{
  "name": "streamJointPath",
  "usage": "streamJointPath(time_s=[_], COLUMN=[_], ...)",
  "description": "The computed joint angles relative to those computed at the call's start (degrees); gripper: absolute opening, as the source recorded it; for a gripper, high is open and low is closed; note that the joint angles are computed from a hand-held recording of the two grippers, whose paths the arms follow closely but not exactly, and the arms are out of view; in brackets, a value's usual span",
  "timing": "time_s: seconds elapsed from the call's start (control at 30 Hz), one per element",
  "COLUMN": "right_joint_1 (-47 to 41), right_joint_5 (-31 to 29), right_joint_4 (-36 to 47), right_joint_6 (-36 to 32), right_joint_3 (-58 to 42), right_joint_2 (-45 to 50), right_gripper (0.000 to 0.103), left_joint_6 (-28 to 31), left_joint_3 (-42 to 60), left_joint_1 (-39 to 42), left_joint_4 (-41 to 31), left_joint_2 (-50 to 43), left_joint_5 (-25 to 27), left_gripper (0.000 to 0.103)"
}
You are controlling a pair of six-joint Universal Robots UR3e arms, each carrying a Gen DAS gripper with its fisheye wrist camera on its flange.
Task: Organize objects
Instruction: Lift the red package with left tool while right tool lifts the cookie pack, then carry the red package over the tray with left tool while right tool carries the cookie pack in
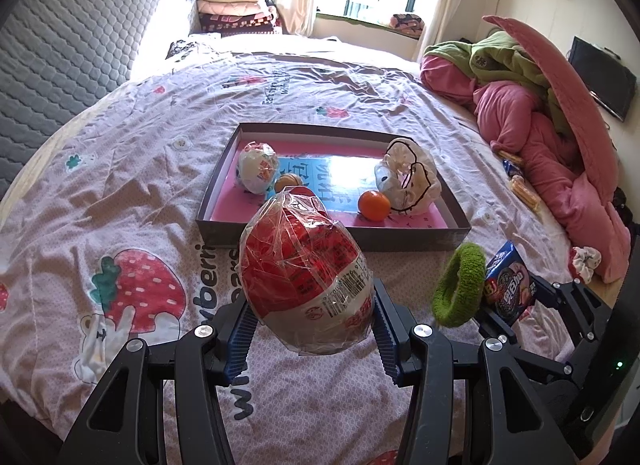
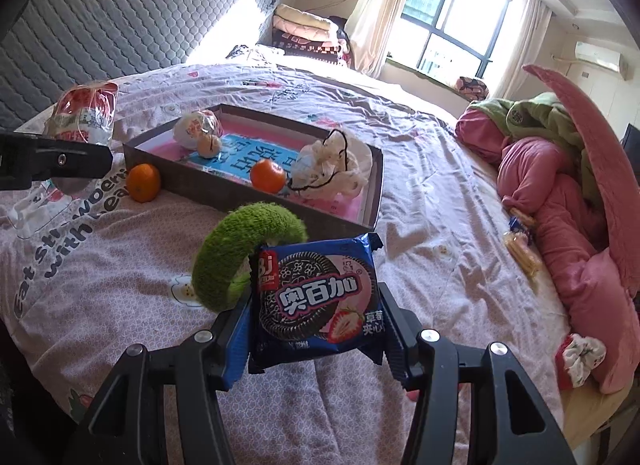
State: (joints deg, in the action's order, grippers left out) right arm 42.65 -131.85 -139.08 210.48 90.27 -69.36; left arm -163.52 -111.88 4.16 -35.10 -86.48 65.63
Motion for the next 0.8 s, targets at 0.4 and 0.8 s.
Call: streamJointPath(time_s=[0.4, 0.8], right_joint_1=[0.56, -0.77], right_joint_5=[0.27, 2.24], right_joint_4=[1.42, 2.23], right_joint_6=[-3.34, -7.0], right_joint_3=[-6.24, -10.81], right_joint_2=[2.53, 6.36], right_gripper=[0.056, 0.056], left_joint_6=[0.66, 0.29], left_joint_3=[-0.55, 0.06], left_joint_1=[1.42, 1.5], left_joint_4=[-0.68, 0.68], left_joint_2=[1.45, -0.78], left_joint_5=[-1.14, -1.04], left_gripper=[0.054, 0.054])
